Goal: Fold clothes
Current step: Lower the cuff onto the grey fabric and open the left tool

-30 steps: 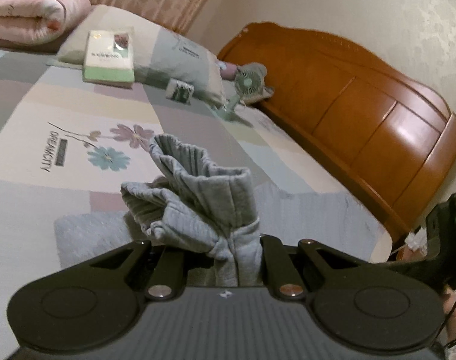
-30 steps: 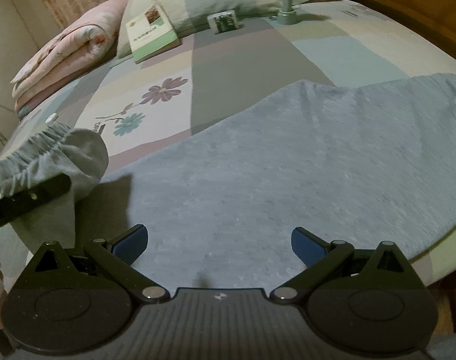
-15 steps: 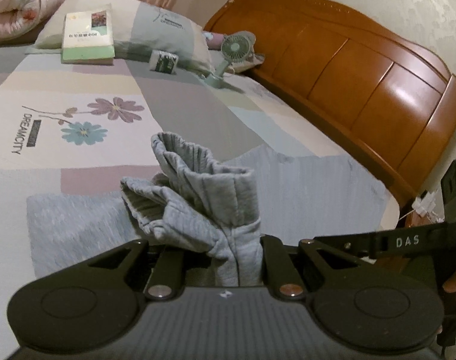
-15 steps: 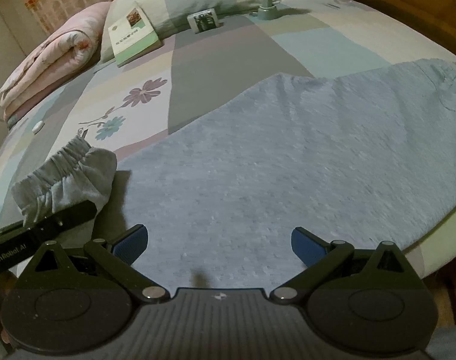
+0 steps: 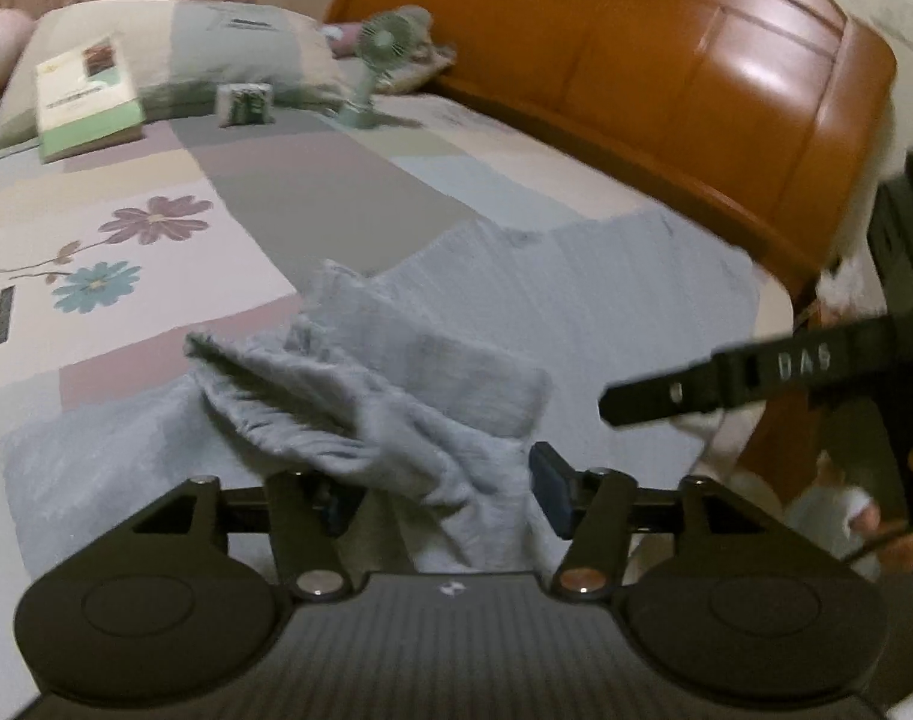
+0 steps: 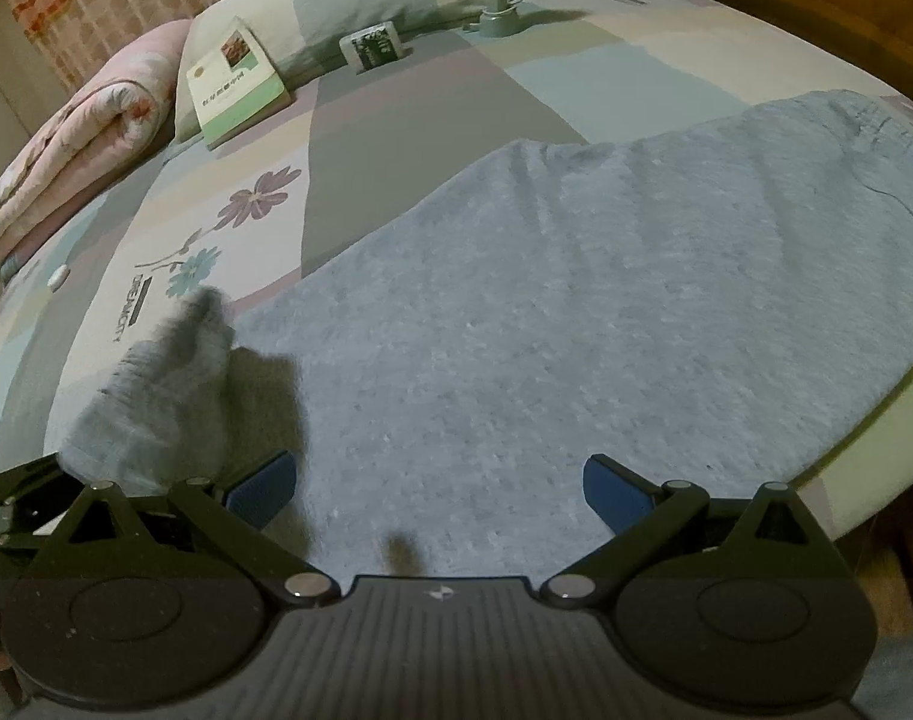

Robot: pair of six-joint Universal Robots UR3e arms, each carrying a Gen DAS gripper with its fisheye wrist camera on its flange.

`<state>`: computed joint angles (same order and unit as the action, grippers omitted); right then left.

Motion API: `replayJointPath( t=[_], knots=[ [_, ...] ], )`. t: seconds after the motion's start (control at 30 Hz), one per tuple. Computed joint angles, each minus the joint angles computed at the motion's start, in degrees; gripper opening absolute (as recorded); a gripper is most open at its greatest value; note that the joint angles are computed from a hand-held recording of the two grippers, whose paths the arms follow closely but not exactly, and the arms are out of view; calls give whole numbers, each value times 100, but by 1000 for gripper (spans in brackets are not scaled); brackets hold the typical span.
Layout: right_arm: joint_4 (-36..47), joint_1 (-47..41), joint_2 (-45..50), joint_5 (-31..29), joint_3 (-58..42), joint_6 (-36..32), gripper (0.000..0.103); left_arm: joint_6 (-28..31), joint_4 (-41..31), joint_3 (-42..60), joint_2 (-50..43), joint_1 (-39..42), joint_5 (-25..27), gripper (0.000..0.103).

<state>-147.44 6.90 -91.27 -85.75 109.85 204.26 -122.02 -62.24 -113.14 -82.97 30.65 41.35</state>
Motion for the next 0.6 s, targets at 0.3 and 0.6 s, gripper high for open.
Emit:
replayJointPath(
  t=[0.3, 0.6],
  knots=[
    [-159, -138, -209, 81, 203, 69, 103, 853, -2040, 927, -37, 320, -238, 64],
    [-620, -540, -219, 1412, 436, -143, 103, 1457, -2318, 583, 464, 1743, -177, 72]
  ],
)
